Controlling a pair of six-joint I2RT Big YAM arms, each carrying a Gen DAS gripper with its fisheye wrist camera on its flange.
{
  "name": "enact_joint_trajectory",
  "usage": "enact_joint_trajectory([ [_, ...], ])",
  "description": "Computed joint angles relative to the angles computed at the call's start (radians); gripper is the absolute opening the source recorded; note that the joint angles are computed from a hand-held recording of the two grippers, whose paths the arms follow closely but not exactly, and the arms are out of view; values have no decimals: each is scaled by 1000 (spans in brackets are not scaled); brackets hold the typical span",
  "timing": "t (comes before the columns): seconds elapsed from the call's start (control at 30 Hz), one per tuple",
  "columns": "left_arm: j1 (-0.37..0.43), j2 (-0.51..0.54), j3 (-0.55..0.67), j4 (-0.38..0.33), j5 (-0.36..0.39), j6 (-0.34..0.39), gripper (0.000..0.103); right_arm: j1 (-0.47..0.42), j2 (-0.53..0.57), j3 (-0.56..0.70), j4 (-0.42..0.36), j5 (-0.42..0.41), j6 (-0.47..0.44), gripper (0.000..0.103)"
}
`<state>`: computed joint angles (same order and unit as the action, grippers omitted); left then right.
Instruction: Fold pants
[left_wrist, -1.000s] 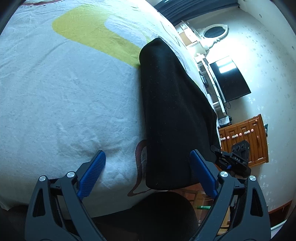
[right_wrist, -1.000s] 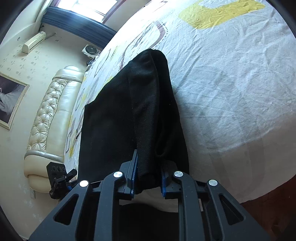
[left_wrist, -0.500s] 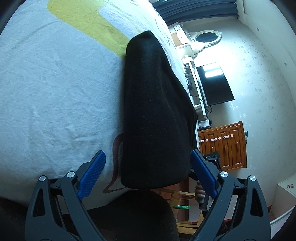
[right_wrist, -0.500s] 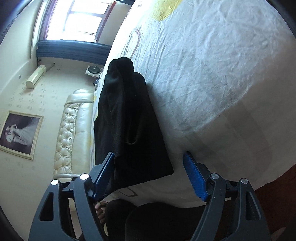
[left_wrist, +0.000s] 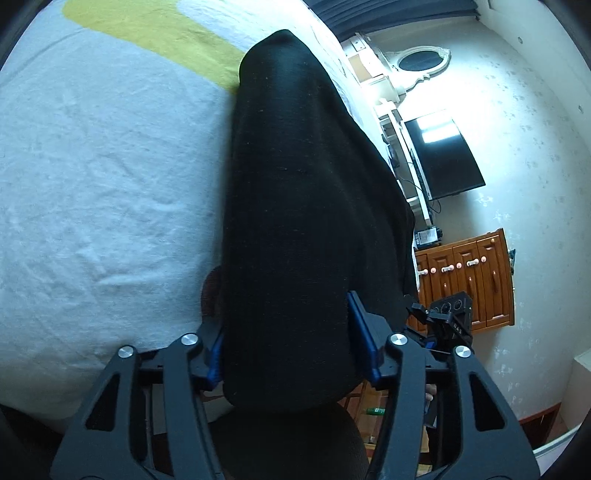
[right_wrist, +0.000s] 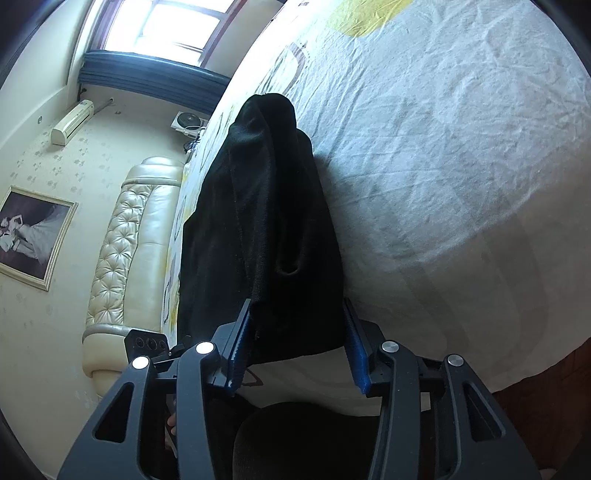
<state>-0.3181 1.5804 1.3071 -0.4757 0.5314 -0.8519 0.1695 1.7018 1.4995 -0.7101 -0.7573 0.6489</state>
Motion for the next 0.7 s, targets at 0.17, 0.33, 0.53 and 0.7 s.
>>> enact_joint_trajectory([
  [0.17,-20,0,41,-92,-77,70,39,11,0,9,-4,10,4,45],
  [0.33,-21,0,58,-135,-100,93,36,17,-2,7,3,17,12,45],
  [0.53,-18,-7,52,-150,-122,93,37,37,6,24,7,26,33,45],
  [0.7,-11,-19,49,-174,-145,115,36,49,14,36,0,25,33,45],
])
